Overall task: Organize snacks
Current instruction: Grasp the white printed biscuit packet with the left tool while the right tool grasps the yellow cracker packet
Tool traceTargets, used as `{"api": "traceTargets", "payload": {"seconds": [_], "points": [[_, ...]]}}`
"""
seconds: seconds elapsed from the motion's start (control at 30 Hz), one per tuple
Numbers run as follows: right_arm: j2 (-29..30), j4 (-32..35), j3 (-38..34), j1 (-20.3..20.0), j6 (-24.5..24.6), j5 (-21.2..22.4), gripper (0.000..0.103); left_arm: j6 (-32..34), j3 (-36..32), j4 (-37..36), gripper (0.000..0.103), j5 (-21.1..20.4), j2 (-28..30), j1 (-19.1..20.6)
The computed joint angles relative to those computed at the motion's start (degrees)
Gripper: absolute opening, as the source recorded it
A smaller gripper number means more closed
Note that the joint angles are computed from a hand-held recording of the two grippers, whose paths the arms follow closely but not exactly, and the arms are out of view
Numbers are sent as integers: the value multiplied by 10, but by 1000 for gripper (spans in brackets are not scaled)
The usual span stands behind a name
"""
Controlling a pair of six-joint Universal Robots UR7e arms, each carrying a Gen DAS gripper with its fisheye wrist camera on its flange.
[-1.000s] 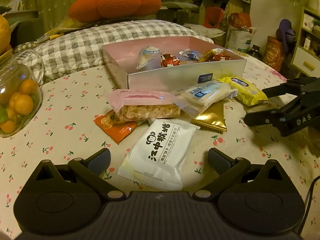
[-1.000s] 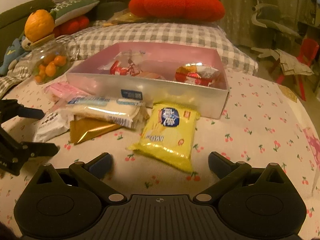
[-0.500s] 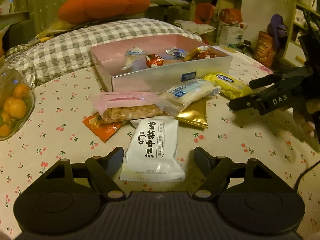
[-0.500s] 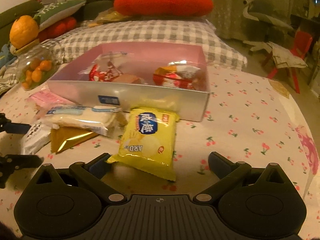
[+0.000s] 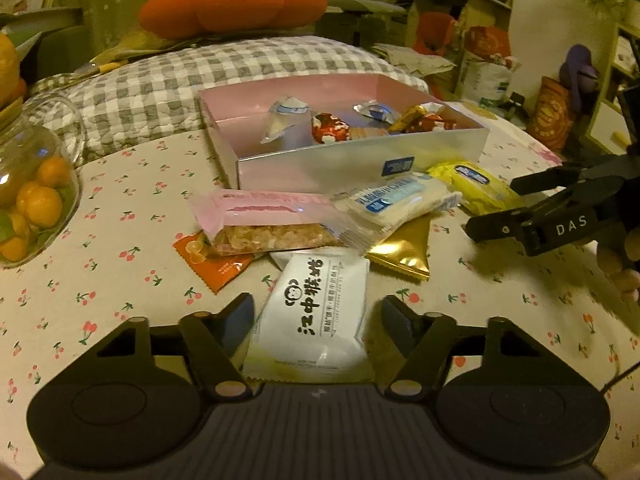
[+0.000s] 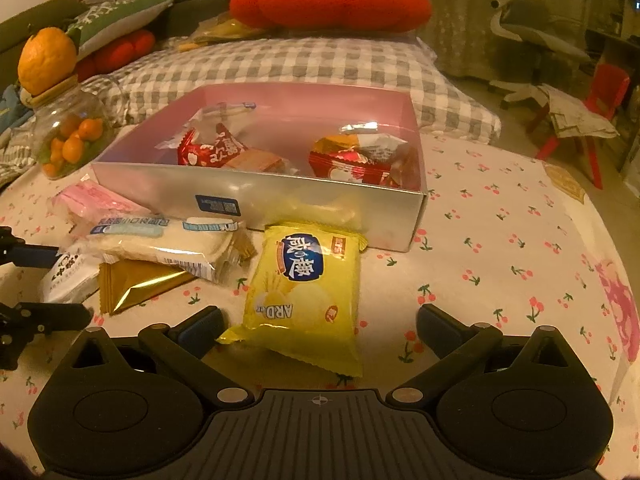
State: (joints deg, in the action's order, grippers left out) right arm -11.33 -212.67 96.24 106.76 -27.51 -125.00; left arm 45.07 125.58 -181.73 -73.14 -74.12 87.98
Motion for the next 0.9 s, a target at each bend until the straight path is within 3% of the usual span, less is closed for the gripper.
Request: {"api": "traceTargets", "payload": {"seconds": [0.2, 0.4, 0.6, 0.9], "points": [[-9, 8, 5, -2, -5, 13, 92, -18, 7, -14, 49, 16, -2, -6], [-22, 33, 14, 2, -5, 27, 62, -57, 20, -16, 45, 59, -9, -25], [-30, 61, 13, 9, 12, 12, 57, -117, 27, 10, 43, 89, -23, -40], [-61, 117, 32, 15, 100, 14, 52, -204, 25, 82, 43, 93, -50, -50]]}}
